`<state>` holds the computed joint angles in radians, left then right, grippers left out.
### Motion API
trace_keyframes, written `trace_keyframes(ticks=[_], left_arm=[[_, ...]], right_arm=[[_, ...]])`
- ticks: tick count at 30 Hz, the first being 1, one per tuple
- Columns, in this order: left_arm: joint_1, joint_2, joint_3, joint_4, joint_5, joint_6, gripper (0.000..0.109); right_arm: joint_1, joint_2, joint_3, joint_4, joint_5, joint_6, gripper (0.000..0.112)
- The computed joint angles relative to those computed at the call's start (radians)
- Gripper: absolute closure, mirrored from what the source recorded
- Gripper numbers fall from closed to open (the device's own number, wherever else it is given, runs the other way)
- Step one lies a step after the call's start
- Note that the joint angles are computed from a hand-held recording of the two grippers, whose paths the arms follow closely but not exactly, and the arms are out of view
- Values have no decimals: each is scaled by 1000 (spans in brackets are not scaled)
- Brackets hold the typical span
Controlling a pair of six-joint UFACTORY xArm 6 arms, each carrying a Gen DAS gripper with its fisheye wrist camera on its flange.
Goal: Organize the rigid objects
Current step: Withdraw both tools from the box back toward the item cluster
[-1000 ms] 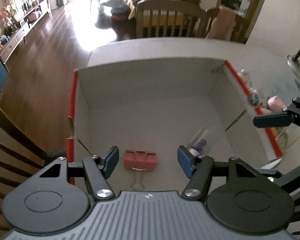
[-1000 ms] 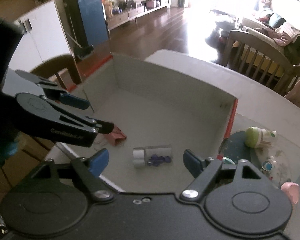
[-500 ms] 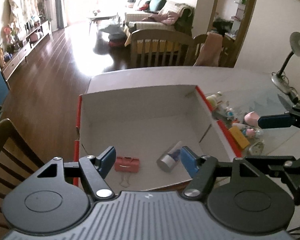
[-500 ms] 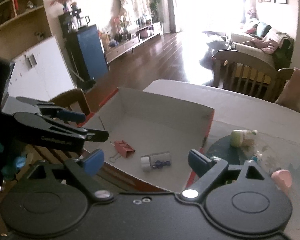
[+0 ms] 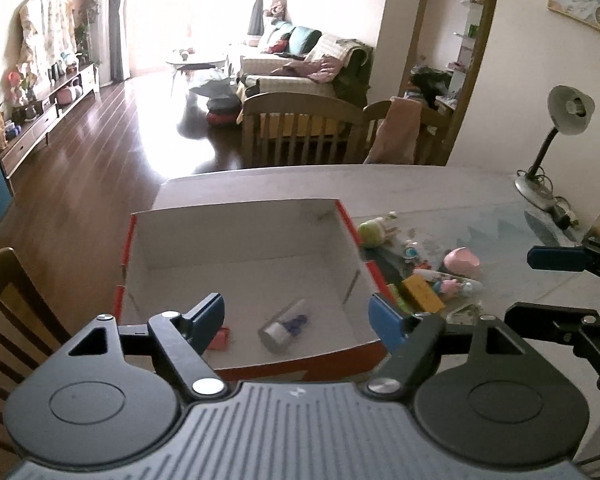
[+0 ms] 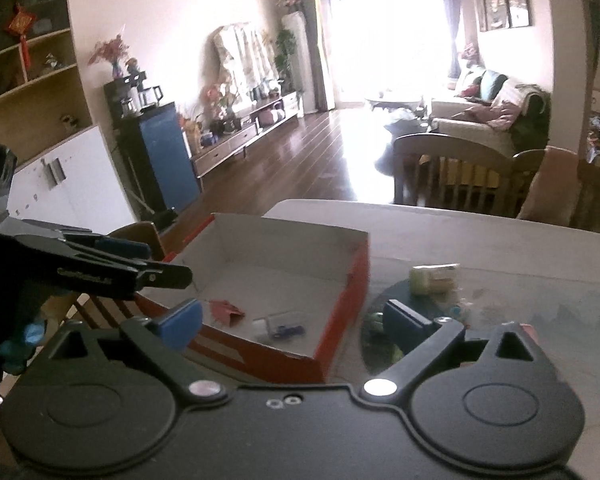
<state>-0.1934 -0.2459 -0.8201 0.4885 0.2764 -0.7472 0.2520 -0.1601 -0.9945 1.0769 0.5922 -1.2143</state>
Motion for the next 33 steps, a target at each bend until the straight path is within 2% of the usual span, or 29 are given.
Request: trace_keyframes(ticks=[3, 6, 8, 13, 20, 24, 28, 33], left_arm=[[-31, 21, -22, 68, -4, -93, 29], [-61, 46, -48, 145, -3, -190, 23], [-79, 66, -66, 187, -5, -251, 23], [-128, 151, -135, 193, -5, -318, 23], [-190, 282, -248, 229, 18, -387, 20], [-216, 358, -310, 253, -2, -430, 7], [-253, 456, -402, 209, 15, -420, 7], [-282, 565, -508, 211, 43, -434, 7]], right_arm=[[-55, -11, 11, 25, 38, -37, 12], [-105, -8, 11, 38, 71, -67, 11], [-140, -3, 6, 51, 100, -91, 10], [-215, 34, -24, 59, 147, -137, 10], [-307, 113, -88, 35, 196, -169, 10], [-342, 178, -142, 13, 212, -177, 10], [-365, 253, -206, -16, 212, -195, 10], [-382, 377, -327, -54, 199, -197, 10]])
